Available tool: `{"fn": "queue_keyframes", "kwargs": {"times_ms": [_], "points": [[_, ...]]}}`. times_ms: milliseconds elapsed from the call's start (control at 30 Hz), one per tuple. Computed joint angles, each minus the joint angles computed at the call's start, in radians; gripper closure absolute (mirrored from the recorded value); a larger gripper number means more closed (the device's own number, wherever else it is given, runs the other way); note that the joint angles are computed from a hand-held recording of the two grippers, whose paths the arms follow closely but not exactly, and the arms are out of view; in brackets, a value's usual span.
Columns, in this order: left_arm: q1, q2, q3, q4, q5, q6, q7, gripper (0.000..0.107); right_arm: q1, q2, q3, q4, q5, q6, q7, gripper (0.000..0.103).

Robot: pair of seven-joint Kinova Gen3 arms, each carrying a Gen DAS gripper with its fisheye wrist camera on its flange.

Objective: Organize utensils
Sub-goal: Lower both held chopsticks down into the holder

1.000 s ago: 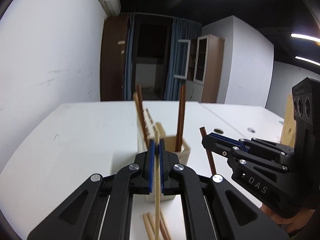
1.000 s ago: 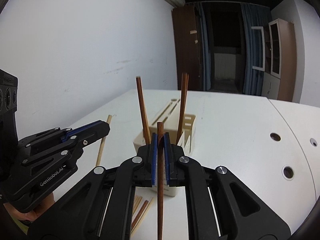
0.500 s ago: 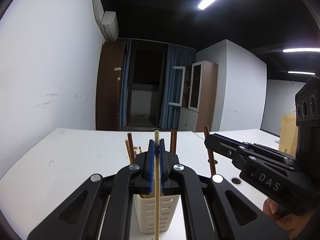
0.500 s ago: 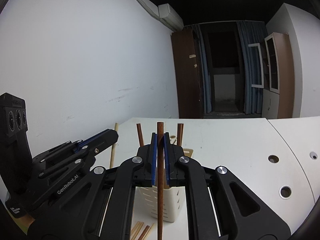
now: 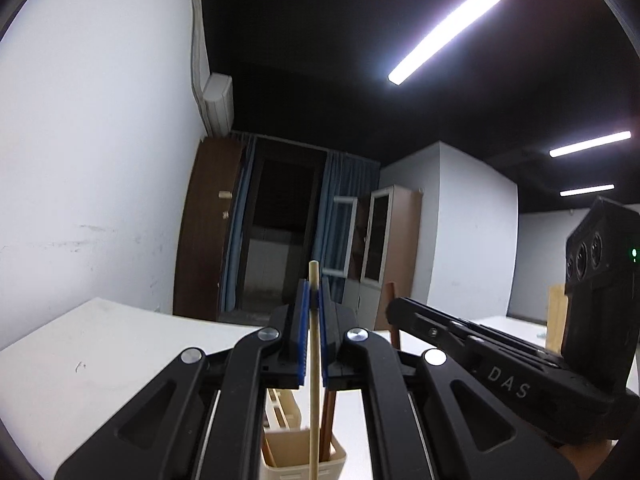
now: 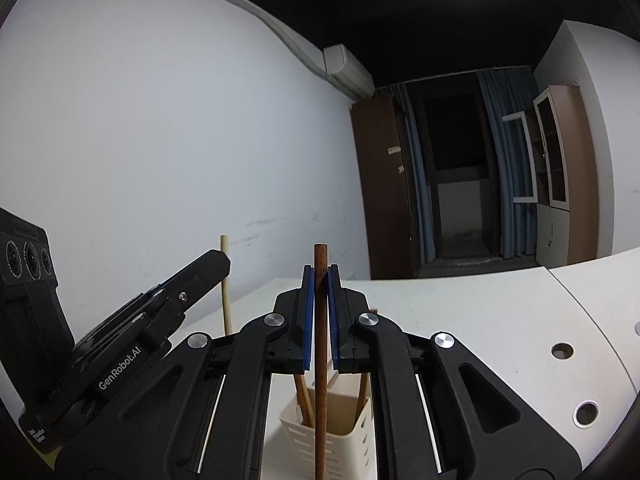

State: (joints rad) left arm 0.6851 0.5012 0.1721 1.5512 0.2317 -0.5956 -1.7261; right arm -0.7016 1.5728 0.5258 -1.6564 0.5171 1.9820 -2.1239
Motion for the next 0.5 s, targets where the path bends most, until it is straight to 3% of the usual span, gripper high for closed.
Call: {"fn": "queue_keyframes", "kwargs": {"times_ms": [500], "points": [[0.028, 0.062, 0.006, 0.017, 0.029, -0.271, -0.037, 0.103, 0.040, 0.103, 0.070, -0.112, 0.200, -0.226, -0.029, 0.097]]}}
